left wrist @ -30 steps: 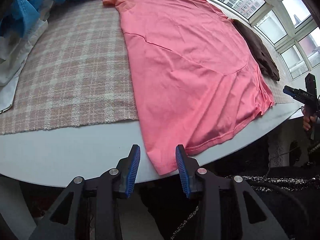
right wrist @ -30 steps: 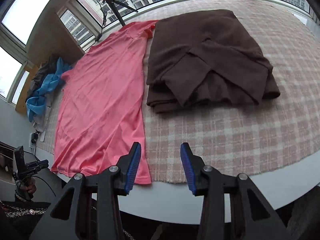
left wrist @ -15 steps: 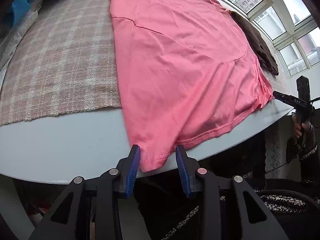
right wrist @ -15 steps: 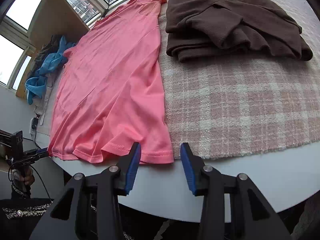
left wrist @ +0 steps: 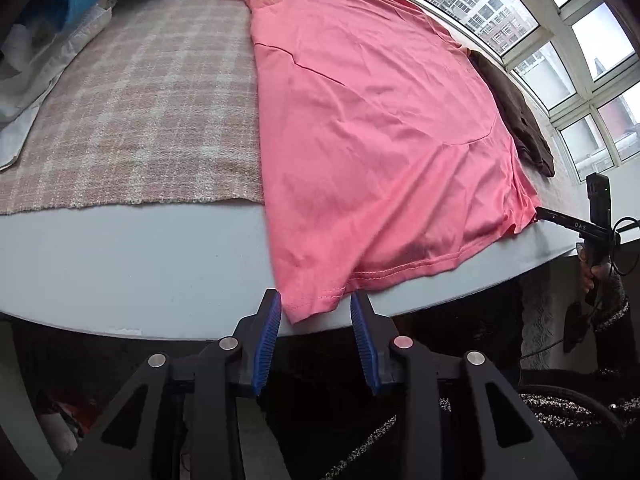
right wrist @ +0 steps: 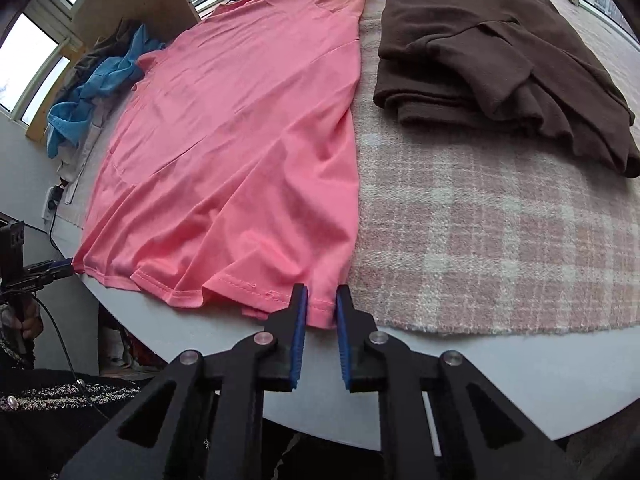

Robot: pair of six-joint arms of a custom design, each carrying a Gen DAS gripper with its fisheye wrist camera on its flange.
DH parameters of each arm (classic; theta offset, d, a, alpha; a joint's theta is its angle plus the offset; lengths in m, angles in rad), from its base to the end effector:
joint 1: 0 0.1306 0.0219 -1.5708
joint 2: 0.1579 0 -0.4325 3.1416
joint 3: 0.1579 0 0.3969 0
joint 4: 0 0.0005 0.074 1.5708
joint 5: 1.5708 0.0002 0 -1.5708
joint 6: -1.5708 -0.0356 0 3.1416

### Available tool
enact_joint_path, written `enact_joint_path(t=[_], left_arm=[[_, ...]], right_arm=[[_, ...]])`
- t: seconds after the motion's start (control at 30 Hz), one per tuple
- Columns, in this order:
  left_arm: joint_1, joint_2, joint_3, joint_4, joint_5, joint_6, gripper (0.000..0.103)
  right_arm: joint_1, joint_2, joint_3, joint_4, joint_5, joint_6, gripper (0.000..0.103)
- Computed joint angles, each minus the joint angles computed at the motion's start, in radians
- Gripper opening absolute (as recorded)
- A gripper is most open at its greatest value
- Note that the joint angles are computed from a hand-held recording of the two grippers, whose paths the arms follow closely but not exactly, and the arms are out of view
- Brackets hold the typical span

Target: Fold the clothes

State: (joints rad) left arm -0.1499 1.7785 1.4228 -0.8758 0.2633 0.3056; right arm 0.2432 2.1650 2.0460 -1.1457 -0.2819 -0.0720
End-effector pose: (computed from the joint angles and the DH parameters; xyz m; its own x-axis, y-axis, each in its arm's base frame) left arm 0.5764 -0.0969 0.2940 -0.9584 -0.1490 -0.2436 -0.0613 0.9405 -0.3342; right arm 0.7197 0.1883 0.2961 -0.9456 -0.1634 -0.2815 -0.2453 0.9262 0.2862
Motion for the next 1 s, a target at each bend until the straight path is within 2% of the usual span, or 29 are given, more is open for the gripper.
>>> enact_joint_path(t=[0.13,0.27,0.37,0.5,0.53,0.57,0.6,0.67,0.8,1.0], left_arm=[[0.004,-0.005,-0.003,0.028,-0.068,0.031,0.031],[-0.029,0.034,0.027,-0.008,-0.152,-0.014,0.03],[-0.052,0.054,0.04,-0.028,-0.168,-0.026,0.03],[-0.091,0.063,0.041,-0.021,-0.268,-0.086,0.028],[-0.091,0.064,0.042,-0.016,-0.258,-0.088,0.023],[-0.089,0.065,0.042,-0.012,-0.243,-0.088,0.005],[-0.087,0.066,0.043,-0.008,-0.228,-0.088,0.002],[-0.08,0.063,0.044,-0.007,-0.213,-0.087,0.002],[-0.037,0.017,0.041,-0.008,-0.166,-0.085,0.002],[0.013,-0.07,0.05,-0.036,-0.148,-0.07,0.002]], right_arm=[[-0.007,-0.003,-0.007,0.007,-0.005,-0.005,0.014],[-0.003,0.002,0.004,-0.002,0.004,-0.003,0.014],[0.001,0.006,0.013,-0.011,0.015,0.004,0.014],[0.017,0.012,0.025,-0.015,0.047,0.014,0.014],[0.021,0.013,0.027,-0.016,0.059,0.024,0.014],[0.027,0.014,0.03,-0.018,0.073,0.034,0.014],[0.032,0.014,0.031,-0.017,0.083,0.046,0.014],[0.037,0.01,0.026,-0.001,0.07,0.055,0.005],[0.034,-0.012,0.01,0.046,0.012,0.03,0.004],[-0.023,-0.129,-0.111,0.233,-0.148,-0.163,0.003]])
